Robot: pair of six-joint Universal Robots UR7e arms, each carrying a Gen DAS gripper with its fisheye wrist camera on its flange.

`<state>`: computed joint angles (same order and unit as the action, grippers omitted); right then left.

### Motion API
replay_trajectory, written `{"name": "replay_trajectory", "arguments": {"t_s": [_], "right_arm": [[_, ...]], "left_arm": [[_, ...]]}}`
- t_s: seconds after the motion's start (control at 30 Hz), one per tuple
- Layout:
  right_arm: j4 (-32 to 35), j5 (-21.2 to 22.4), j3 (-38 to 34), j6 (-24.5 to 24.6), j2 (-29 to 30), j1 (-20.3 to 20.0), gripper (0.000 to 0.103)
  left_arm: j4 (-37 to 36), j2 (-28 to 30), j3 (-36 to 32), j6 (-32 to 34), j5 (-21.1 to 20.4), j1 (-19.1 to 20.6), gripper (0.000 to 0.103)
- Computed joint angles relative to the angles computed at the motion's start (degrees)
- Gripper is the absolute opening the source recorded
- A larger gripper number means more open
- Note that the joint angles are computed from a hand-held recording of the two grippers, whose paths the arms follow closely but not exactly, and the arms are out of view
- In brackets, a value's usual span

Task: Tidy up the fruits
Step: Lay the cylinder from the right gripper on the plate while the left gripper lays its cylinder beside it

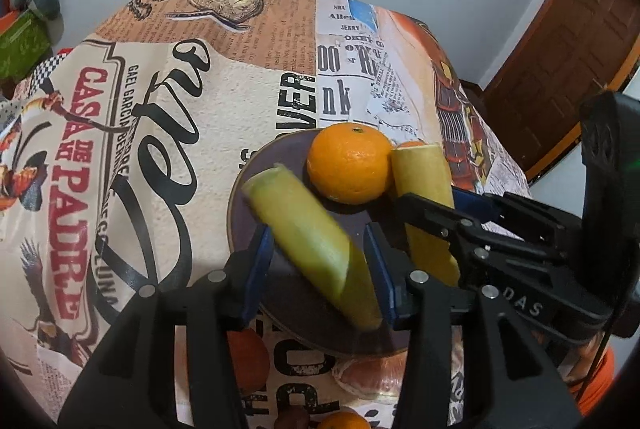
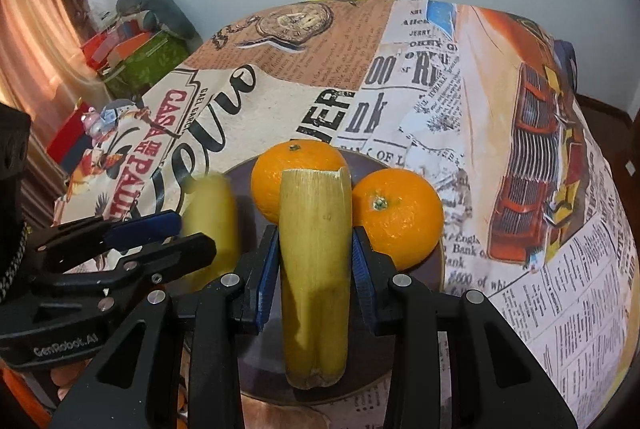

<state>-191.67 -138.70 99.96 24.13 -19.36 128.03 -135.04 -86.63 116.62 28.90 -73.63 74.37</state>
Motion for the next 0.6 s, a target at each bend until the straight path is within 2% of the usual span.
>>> {"name": "replay_trajectory", "arguments": {"t_s": [0.2,0.5,0.57,0.6], "right_arm": [[1.3,-2.1,0.7,1.3,-0.5,1.1,0.035],[6.0,-7.3,2.1,4.4,-2.2,5.7,0.036],[7.8,-7.9,2.4,5.8,-2.5,6.7,0.039],[8.3,-8.0,2.6,6.4,-2.6,7.1,0.043]], "left_arm": [[-2.7,-3.5,3.1,2.8,1.2,-2.1,0.046],[0.2,-8.2,3.4,2.1,1.9,-3.1,0.046],[1.0,-9.6,3.5,2.0,2.2,-3.1,0.046],[1.5,-10.3,3.5,2.0,2.3,-3.1,0.046]]}}
